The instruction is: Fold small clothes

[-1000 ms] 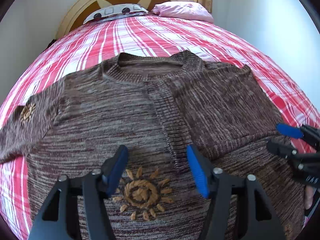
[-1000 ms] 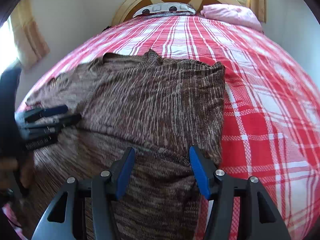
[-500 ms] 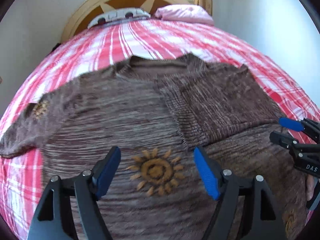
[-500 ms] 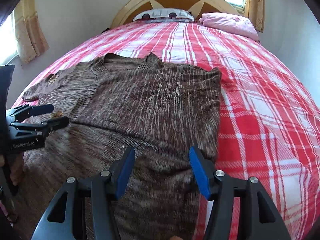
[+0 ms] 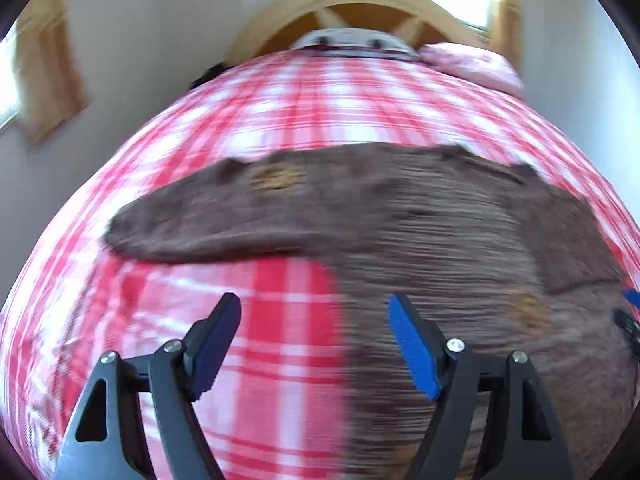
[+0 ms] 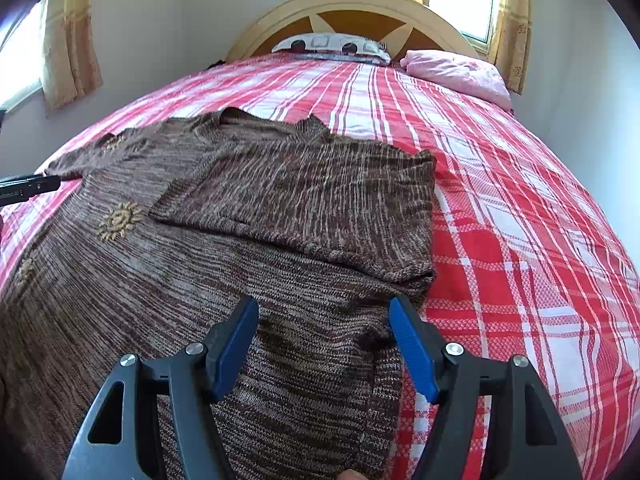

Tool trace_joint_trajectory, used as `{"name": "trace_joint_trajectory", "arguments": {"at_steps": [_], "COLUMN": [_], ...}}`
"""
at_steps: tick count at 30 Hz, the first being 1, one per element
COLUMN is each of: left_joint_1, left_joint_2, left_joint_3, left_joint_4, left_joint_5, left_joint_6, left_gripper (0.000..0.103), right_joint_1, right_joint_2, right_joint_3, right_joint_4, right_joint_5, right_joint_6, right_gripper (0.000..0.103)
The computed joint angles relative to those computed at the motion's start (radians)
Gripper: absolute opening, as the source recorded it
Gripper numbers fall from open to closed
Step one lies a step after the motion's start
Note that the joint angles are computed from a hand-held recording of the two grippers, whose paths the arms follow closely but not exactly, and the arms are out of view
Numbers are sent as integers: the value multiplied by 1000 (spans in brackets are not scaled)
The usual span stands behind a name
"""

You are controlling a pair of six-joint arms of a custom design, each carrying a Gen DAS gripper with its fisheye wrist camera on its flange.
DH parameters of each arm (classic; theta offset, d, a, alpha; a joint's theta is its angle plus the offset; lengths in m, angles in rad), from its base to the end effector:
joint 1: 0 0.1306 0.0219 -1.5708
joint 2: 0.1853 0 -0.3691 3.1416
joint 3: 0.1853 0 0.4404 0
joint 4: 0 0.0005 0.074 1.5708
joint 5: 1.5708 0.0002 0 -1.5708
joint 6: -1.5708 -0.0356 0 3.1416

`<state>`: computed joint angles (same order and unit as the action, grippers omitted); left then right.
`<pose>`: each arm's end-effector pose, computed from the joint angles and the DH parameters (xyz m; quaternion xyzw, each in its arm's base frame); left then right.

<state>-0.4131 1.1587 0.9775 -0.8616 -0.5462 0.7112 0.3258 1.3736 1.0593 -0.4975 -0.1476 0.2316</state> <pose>0.3960 -0.1540 0.3206 -0.2076 0.9088 0.0864 0.3514 0.4829 0.1681 0.2841 -0.2811 0.8831 0.0858 0.3658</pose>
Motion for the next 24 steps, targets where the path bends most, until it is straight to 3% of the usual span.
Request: {"name": "trace_joint_trajectory", "arguments": {"at_steps": [7, 11, 16, 24], "left_joint_1": [161, 251, 349, 435], "left_joint_2": [-98, -119, -122, -143], "left_joint_3": [-99, -128, -159, -223], "left_joint_4": [-21, 28, 141, 357], "left_joint_5": [14, 103, 246, 386], "left_joint_6": [99, 138, 217, 310], "left_gripper": [79, 79, 77, 76], "right_joint_1": [5, 9, 8, 15], "right_joint_2": [-13, -12, -5, -5], "right_joint_3": [-17, -17, -13, -16], "right_joint_4": [29, 31, 27, 33], "right_joint_5": [14, 24, 28, 49], "right_joint_6": [-1, 3, -5, 3], "right_gripper": [69, 69, 69, 69]}}
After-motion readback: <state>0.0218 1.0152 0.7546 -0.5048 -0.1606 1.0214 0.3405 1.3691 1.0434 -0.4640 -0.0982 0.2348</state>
